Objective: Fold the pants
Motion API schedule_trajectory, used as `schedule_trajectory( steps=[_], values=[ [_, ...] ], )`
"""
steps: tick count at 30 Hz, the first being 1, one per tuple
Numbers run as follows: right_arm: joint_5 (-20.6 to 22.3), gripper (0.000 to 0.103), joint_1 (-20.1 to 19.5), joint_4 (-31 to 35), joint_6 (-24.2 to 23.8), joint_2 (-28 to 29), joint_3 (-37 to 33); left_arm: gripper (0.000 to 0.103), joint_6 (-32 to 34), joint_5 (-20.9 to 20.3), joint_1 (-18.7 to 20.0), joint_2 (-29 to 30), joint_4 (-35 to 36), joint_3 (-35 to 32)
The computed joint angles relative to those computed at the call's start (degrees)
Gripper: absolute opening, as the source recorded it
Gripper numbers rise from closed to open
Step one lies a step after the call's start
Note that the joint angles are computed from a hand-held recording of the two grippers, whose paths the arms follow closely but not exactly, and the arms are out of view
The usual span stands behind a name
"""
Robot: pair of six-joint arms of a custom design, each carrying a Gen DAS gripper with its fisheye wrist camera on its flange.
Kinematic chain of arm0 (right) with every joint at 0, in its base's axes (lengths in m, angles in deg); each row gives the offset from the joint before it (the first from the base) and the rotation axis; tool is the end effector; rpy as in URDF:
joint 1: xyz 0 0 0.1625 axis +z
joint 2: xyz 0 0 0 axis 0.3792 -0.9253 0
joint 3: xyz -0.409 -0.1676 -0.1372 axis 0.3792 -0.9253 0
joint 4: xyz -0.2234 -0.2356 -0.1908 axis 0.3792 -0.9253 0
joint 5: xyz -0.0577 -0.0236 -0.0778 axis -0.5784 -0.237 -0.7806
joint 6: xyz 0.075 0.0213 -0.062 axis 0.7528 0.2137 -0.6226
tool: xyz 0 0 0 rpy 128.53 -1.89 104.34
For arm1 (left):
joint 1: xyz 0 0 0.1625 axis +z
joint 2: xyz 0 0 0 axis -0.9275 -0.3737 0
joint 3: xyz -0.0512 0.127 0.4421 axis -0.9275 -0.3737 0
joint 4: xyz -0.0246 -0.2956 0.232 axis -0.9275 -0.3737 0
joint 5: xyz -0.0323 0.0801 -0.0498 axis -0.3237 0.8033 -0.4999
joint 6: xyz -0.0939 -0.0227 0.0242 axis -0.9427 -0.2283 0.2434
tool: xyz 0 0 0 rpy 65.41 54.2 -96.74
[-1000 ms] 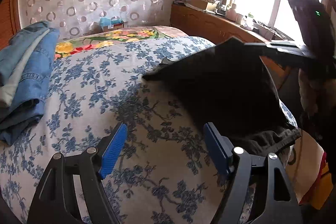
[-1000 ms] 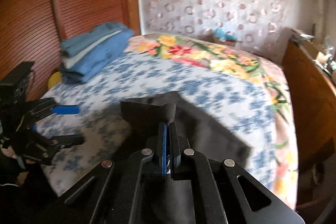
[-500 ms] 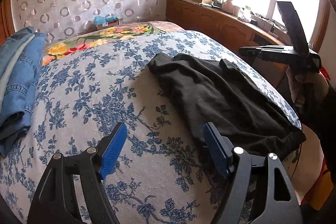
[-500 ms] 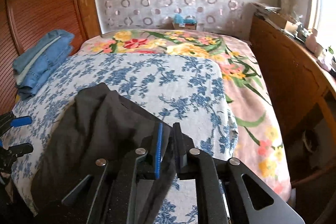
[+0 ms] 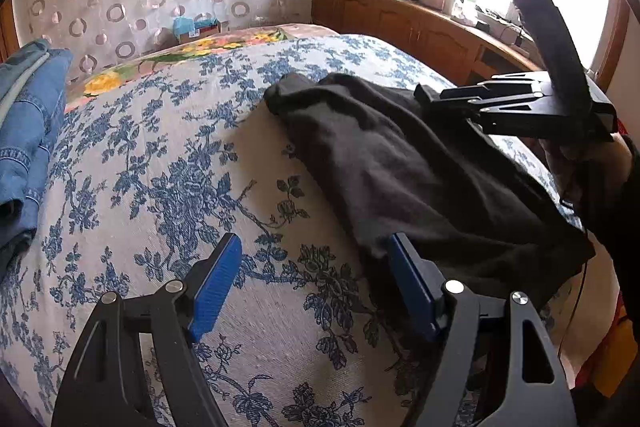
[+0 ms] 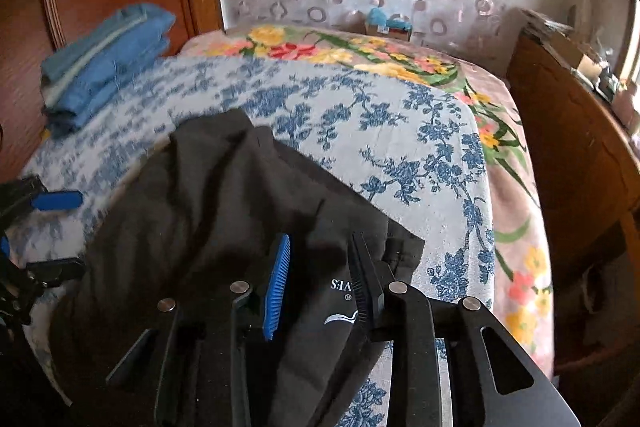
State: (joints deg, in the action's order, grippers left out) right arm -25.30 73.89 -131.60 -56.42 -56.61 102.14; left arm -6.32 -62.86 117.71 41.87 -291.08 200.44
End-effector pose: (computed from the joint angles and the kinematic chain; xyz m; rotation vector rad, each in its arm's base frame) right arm 0.1588 -0.5503 0.0912 1.0692 -2.3058 0.5675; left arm -0.1261 -0.4603 0.0216 0.6104 2.3848 -0.7460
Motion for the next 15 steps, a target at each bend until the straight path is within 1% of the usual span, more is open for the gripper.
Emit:
schedule_trajectory(
  steps=[3,4,5,8,11,15],
  values=[
    [-2.5,0.031,-0.1,-1.6,0.1,0.6,-1.2,0.076,-0.1,0.1,0.1,0.1,0.1,0.0],
    [-4.3,0.031,-0.1,-4.1,0.1,1.3,-1.8,0.076,0.0,0.1,0.2,0.2,0.1,0.0],
    [-5.1,0.031,-0.3,-5.9,0.4,1.5,-2.1,0.076,-0.1,0.1,0.2,0.2,0.1,0.0],
    [-4.7,0.031,-1.5,-7.8,2.6,0.6,-2.2,0.076,-0.3,0.2,0.2,0.3,-0.1,0.1],
    [-5.2,0.031,-2.1,-9.3,2.9,0.3,-2.0,0.076,-0.6,0.3,-0.3,0.3,-0.9,0.7],
    [-1.6,0.031,-2.8,-9.6,4.3,-1.1,0.5,0.076,-1.4,0.7,-1.3,0.3,-2.3,2.2]
  ],
)
